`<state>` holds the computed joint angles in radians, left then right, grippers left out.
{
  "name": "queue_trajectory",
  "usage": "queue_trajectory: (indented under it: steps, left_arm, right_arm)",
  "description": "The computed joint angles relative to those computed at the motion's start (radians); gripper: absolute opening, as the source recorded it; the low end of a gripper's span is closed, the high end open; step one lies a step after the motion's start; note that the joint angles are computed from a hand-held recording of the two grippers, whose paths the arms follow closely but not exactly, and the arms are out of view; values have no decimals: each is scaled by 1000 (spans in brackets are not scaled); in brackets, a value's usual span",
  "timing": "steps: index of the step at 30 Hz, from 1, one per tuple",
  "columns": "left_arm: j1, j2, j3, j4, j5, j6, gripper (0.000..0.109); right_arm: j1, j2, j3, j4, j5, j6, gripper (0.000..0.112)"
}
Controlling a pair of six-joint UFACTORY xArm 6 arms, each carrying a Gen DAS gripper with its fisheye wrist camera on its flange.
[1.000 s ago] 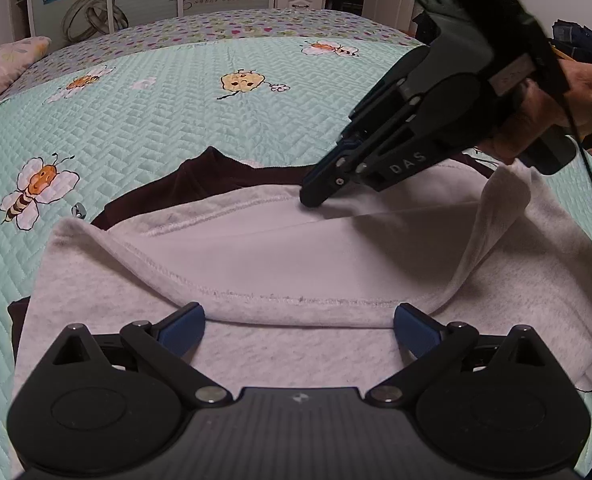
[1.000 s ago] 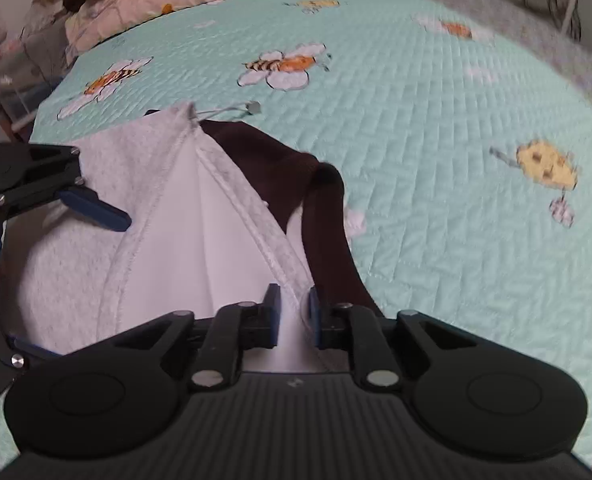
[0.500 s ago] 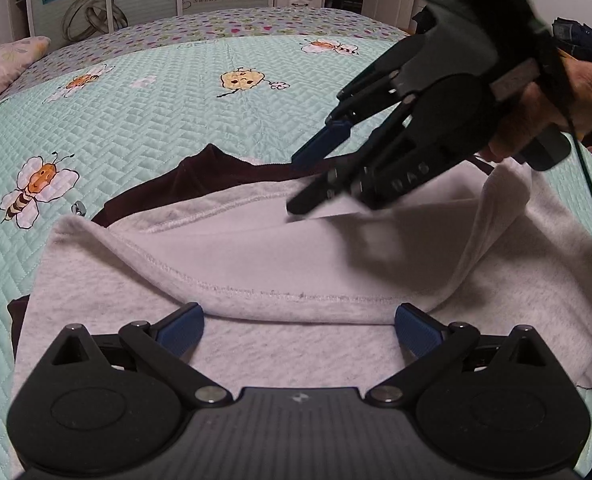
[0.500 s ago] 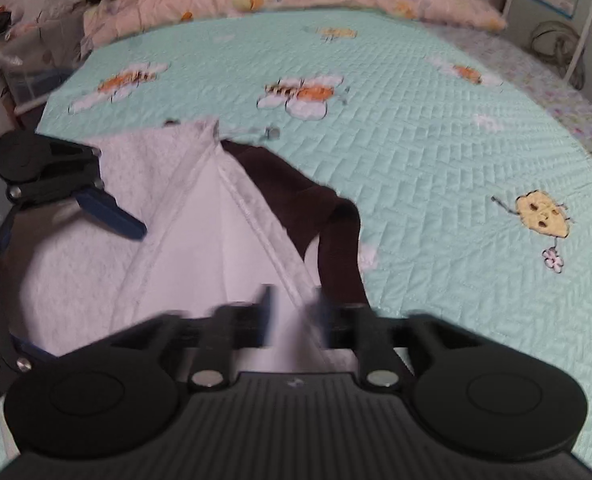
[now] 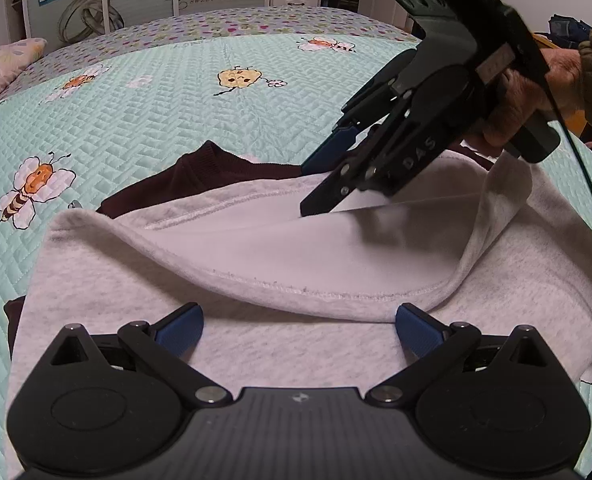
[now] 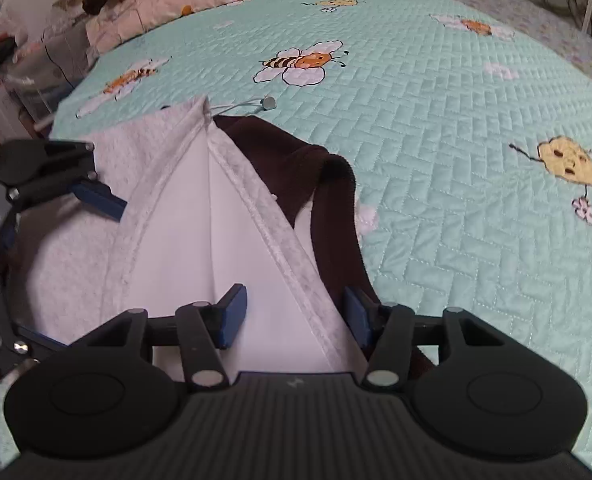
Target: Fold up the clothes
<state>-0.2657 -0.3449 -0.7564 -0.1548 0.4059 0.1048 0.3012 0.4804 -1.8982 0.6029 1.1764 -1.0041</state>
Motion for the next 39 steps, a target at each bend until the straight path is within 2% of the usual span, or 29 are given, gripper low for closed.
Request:
queue_trajectory:
  steps: [1,3,13,16,20,24,30,33,34,36,38,39]
  left_arm:
    - [1,1,-1,-5,1,5,103]
    - [0,4,-2,2,-2,0,103]
    - [1,6,-5,-1,2,11,102]
    - [1,5,-9,6,8,2,102]
    - [0,-1,-10,33,11,-31,102]
    - [3,-7,-6,61,6,-68,102]
    - [9,-12,-8,73,23,-81,102]
    - [13,-17,-6,69,29,-82,102]
    - [15,-19,-6,67,31,-82,102]
    - [18,-25,-1,63,29,-83,102]
    - [21,-31,4,59,27,-83,102]
    - [22,-34,7,56,26,-83,102]
  right_arm:
    - [-2,5,-16,-5,23,2,42]
    - [1,8,-33,-32,53,-6,35]
    - [-4,42,-83,-49,75,30,27]
    - [22,-5,-18,-95,8,30,14]
    - [79,-149,196,-180,-200,-28,3]
    - [120,-234,352,-280,-440,-56,2]
    - [142,-209,389,-368,-545,30,2]
    - [145,-204,413,-454,-621,110,1]
    - [140,-199,404,-452,-613,124,1]
    - [128,-212,397,-343,-593,88,4]
    - [122,-235,396,-161,-577,-9,11]
    - [120,-232,372,-72,-524,-62,26]
